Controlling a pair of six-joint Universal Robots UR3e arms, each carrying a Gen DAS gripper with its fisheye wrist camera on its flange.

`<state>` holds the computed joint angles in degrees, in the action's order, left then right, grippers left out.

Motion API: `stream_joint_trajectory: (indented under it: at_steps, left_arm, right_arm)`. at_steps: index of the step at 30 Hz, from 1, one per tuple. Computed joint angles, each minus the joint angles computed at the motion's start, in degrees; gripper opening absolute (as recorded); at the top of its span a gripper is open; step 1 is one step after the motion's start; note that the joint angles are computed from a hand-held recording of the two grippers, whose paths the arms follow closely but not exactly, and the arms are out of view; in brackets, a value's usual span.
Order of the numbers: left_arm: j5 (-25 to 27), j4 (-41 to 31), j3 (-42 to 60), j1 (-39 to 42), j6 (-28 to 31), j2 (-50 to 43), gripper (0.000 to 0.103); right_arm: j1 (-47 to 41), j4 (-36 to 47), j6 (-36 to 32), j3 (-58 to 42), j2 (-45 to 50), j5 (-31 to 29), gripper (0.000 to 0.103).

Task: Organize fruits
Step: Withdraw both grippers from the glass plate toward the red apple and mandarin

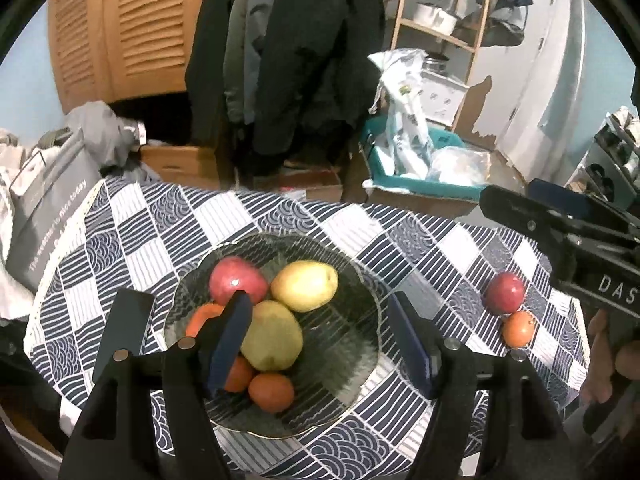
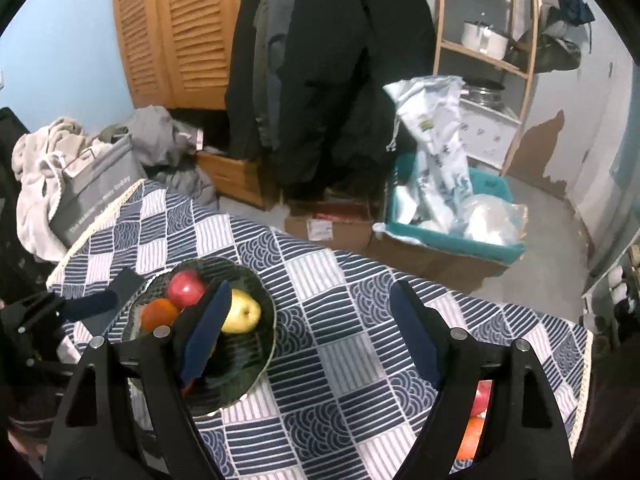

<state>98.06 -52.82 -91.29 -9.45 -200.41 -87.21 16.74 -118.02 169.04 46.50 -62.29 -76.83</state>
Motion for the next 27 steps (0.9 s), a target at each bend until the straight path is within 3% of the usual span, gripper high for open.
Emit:
stream_joint_trajectory:
  at_steps: [27]
  left_arm:
    - [4.0, -1.3, 15.5, -8.8, -0.1, -8.4, 0.081]
  right_arm:
    - [-11.8, -4.9, -4.1, 21.5, -20.0, 4.1, 0.084]
